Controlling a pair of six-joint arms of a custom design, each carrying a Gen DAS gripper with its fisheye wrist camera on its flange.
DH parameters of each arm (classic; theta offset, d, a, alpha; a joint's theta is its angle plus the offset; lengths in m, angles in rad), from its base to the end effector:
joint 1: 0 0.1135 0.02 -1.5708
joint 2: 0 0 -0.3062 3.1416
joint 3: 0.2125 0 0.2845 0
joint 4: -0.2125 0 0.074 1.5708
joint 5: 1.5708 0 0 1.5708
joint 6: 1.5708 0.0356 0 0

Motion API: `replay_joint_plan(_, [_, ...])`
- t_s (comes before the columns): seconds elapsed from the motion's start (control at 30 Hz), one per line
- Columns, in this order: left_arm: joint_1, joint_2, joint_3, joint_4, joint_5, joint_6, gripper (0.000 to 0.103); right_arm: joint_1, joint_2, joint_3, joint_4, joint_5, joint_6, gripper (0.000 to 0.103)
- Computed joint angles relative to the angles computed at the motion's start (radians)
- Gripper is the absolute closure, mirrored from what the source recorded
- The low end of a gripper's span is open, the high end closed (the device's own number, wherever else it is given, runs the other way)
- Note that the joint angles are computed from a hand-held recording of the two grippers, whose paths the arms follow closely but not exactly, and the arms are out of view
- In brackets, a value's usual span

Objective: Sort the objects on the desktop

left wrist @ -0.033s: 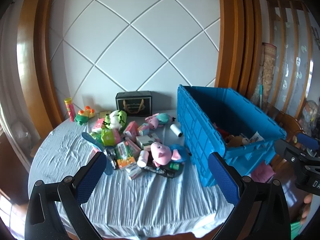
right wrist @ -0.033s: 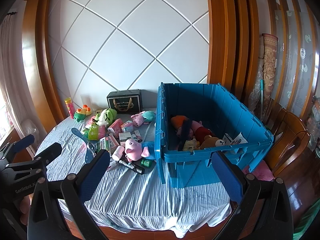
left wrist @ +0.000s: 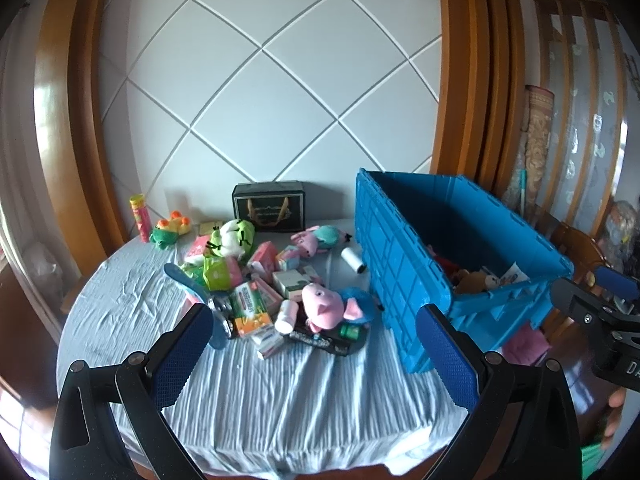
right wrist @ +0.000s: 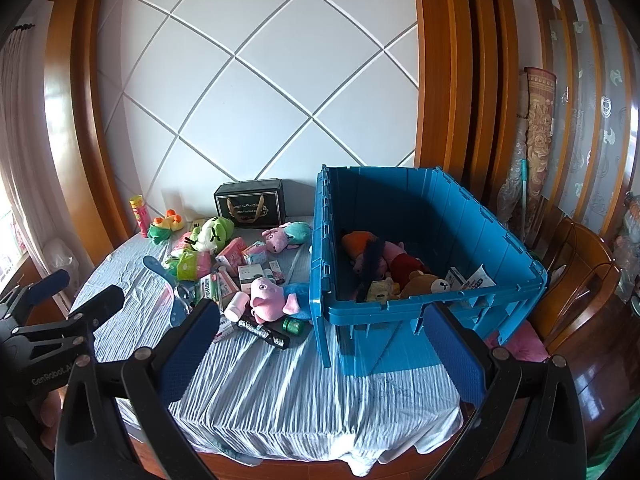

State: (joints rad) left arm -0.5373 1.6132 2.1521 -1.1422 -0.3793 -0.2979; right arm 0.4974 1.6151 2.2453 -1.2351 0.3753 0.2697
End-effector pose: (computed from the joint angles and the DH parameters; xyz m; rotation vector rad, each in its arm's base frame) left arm 0.2894 -0.1571 0.5529 0.0408 2.1265 -0.0796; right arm 0.2795 0.1369 0.5708 -0.0311 2.1284 0.0426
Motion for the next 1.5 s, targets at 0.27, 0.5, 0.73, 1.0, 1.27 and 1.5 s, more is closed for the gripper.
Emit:
replay_joint_plan(0.27, [-0.01,0.002,0.009,-0.017,-0.004,0.003,0.0,0.009,0.001,-0.002,0.001,0.005,0.006,0.0])
replay_joint_plan(0.5, [-0.009,-0.007,-0.011,-0.002,-0.004,0.004,0.0,0.008,-0.022,-0.053,0.031,0.007,0.001,0.0])
replay_joint_plan(0.73, [-0.007,-0.012,-0.022,0.008,-0.006,0.011,0.0,0.03,-0.041,-0.093,0.047,0.024,0.009,0.0])
replay_joint_plan(1.0, [0.002,-0.035,-0.056,0.025,0.004,0.01,0.0,0.049,-0.045,-0.105,0.046,0.037,0.017,0.0])
replay_joint_plan(1.27, [0.01,-0.053,-0.077,0.034,0.013,0.017,0.0,0.06,-0.036,-0.087,0.03,0.05,0.03,0.0])
replay_joint_plan(1.5, [0.015,-0.057,-0.075,0.034,0.021,0.024,0.0,0.071,-0.036,-0.079,0.019,0.061,0.041,0.0])
